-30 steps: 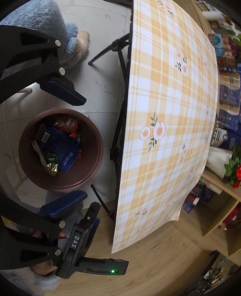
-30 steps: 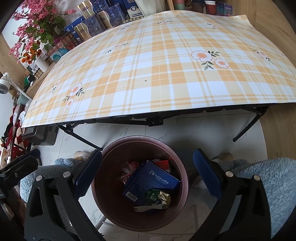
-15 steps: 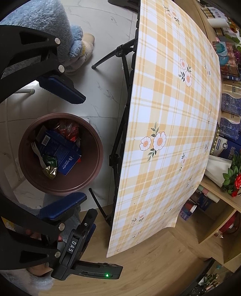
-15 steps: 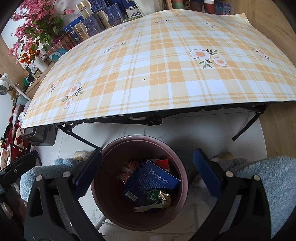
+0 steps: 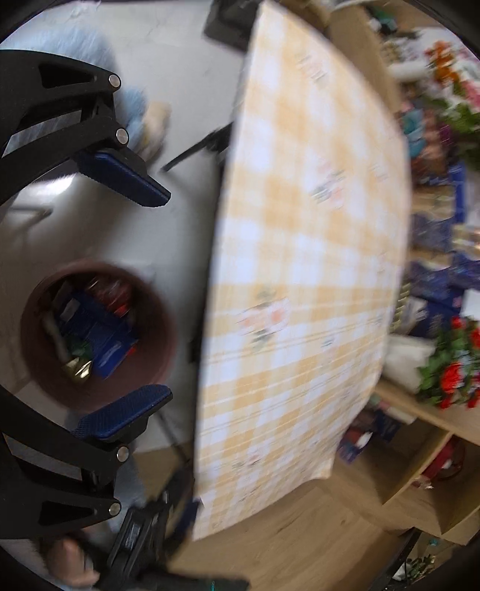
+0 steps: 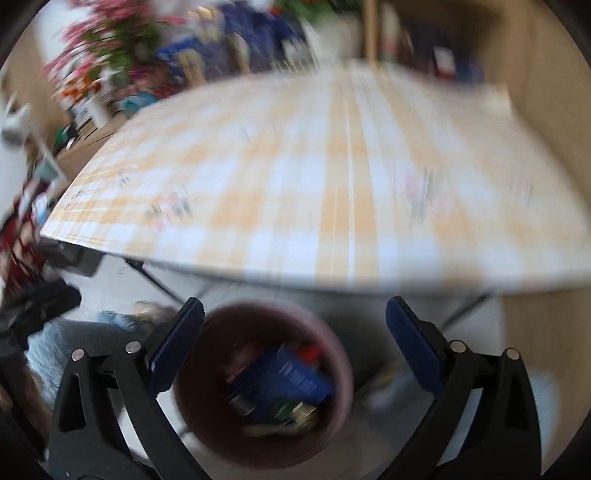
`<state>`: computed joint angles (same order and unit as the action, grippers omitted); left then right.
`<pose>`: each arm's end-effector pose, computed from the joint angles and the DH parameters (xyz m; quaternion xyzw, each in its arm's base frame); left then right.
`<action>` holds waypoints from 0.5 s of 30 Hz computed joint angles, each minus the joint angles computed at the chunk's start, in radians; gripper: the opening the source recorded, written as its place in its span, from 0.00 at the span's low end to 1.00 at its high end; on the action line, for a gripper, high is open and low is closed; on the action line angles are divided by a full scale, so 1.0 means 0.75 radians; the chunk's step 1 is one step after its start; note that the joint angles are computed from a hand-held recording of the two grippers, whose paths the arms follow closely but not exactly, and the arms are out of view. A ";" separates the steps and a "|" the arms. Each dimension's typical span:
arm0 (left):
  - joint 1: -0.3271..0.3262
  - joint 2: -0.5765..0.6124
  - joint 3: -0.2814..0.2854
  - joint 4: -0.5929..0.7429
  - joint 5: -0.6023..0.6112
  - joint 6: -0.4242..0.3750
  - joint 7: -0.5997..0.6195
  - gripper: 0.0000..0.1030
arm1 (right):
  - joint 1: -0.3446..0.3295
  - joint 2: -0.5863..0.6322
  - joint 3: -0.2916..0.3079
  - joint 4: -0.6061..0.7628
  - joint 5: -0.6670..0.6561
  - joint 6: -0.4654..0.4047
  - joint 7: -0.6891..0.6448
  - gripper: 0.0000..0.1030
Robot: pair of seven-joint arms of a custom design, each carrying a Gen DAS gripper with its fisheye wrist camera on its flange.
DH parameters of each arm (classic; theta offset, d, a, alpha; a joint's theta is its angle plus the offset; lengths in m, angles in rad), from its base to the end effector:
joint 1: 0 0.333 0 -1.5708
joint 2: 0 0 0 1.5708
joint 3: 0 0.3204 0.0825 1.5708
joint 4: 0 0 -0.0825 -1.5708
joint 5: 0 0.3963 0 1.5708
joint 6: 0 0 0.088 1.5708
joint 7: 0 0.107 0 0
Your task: Collect trash
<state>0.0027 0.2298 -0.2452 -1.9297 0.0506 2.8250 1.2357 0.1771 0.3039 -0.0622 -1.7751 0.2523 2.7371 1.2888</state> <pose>0.6457 -0.1515 0.4492 -0.6922 0.6417 -0.2949 0.1487 0.6914 0.0744 0.4619 -0.7330 0.5946 -0.1965 0.2657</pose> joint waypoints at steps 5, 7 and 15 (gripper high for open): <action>-0.123 -0.077 0.170 0.044 0.433 0.152 -0.288 0.94 | 0.012 -0.049 -0.007 0.081 -0.047 0.143 -0.065 0.94; -0.171 -0.095 0.232 0.086 0.672 0.172 -0.464 0.94 | 0.012 -0.052 -0.014 0.129 -0.038 0.159 -0.045 0.94; -0.166 -0.147 0.240 0.195 1.151 0.225 -0.824 0.94 | -0.010 -0.088 -0.008 0.195 0.028 0.198 0.001 0.94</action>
<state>-0.1219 0.1194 -0.0649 -1.7833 0.9139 2.9938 0.6179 0.1697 0.2376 -0.0684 -1.6286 0.2733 2.8857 1.2899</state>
